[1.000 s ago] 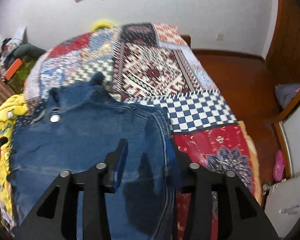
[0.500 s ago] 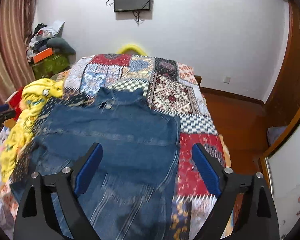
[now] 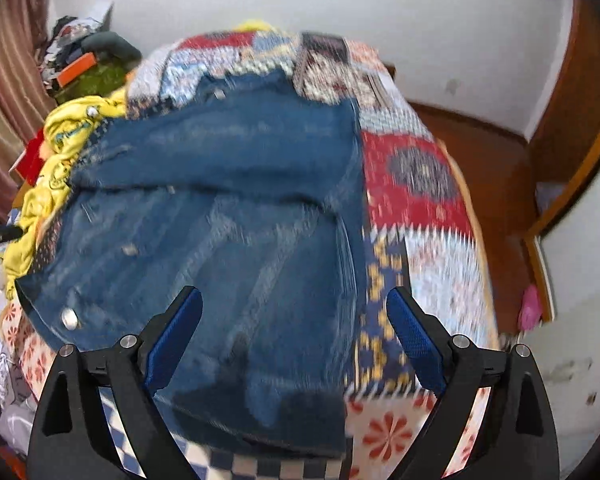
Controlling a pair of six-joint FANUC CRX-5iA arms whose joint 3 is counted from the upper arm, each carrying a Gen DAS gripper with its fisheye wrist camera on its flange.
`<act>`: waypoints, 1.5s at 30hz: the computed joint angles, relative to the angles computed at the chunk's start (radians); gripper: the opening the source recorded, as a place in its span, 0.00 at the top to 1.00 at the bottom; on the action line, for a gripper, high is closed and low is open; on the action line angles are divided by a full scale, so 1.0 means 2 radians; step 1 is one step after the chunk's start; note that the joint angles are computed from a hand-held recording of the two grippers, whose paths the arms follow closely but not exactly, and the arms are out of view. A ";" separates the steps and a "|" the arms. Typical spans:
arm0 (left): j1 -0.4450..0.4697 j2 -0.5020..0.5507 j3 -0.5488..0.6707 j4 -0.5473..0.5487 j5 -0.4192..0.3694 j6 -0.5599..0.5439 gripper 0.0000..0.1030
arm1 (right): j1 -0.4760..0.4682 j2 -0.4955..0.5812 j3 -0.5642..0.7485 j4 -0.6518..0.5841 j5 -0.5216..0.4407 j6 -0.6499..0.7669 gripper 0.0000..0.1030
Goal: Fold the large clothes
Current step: 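Grasp the denim jacket hem with both grippers and lift it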
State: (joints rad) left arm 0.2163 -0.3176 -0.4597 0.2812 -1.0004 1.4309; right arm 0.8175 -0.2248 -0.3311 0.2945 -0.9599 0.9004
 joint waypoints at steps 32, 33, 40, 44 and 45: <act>0.021 -0.033 -0.054 0.192 0.032 -0.106 0.88 | -0.086 -0.015 0.053 -0.242 0.011 0.109 0.88; 0.027 -0.032 -0.053 0.199 0.032 -0.117 0.88 | -0.089 -0.009 0.062 -0.246 0.016 0.116 0.88; 0.021 0.036 0.025 0.234 0.077 -0.127 0.88 | -0.103 0.045 0.142 -0.222 0.060 0.132 0.89; 0.025 0.087 0.068 0.261 0.101 -0.122 0.88 | -0.110 0.100 0.198 -0.186 0.086 0.113 0.90; 0.025 0.100 0.080 0.262 0.105 -0.118 0.88 | -0.115 0.115 0.214 -0.186 0.091 0.112 0.90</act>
State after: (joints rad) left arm 0.2660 -0.1168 -0.3005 0.8053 -0.7896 1.1959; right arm 0.5868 0.0044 0.0960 -0.0784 -0.7789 1.1251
